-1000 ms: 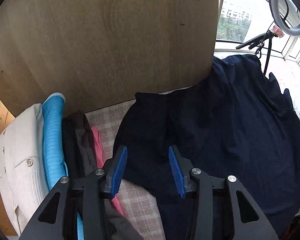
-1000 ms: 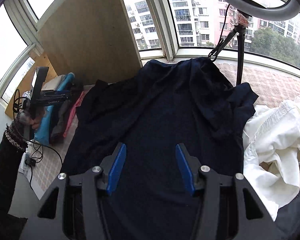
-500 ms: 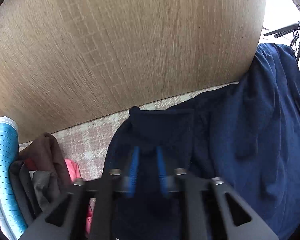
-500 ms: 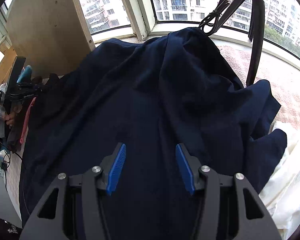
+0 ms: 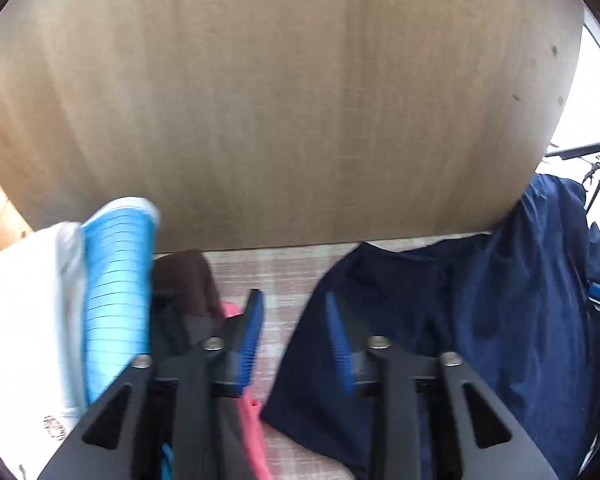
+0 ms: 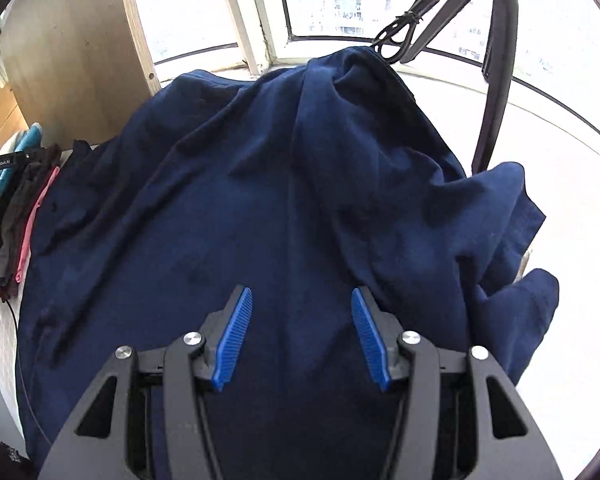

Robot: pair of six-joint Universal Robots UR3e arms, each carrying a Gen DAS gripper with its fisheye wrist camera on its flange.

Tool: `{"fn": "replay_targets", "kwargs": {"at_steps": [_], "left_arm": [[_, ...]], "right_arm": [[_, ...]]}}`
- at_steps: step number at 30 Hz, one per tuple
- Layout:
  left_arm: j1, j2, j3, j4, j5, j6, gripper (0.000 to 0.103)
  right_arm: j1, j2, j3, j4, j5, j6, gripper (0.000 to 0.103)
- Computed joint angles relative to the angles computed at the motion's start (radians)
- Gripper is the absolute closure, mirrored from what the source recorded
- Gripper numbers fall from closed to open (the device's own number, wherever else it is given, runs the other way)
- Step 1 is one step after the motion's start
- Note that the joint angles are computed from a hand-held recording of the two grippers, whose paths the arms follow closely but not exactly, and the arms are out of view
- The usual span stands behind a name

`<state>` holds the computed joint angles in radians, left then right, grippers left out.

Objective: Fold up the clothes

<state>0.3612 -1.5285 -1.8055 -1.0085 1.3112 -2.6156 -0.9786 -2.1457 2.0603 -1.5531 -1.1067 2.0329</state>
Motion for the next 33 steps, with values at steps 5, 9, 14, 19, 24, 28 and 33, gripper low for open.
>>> {"fn": "replay_targets", "kwargs": {"at_steps": [5,9,14,19,24,28,33], "left_arm": [[-0.211,-0.176,0.048,0.160,0.238,-0.064,0.040],[-0.242,-0.234,0.066,0.144,0.232,-0.055,0.042],[-0.209,-0.154,-0.059,0.209,0.142,-0.035,0.099],[-0.071,0.038,-0.135,0.171,0.064,-0.009,0.099],[0.070,0.204,-0.173,0.186,0.113,-0.021,0.099],[0.162,0.258,-0.200,0.137,0.104,-0.005,0.099],[0.135,0.273,-0.255,0.179,0.167,0.010,0.099]], "right_arm": [[0.010,0.011,-0.068,0.061,0.018,-0.016,0.051],[0.001,-0.004,-0.080,0.078,0.011,-0.047,0.051],[0.040,0.016,-0.037,-0.038,-0.026,0.010,0.051],[0.054,0.065,0.004,-0.159,-0.081,0.061,0.051],[0.053,0.074,0.047,-0.232,-0.103,0.070,0.049],[0.046,0.054,0.073,-0.264,-0.095,0.063,0.046],[0.080,0.081,0.069,-0.352,-0.146,0.192,0.046]]}}
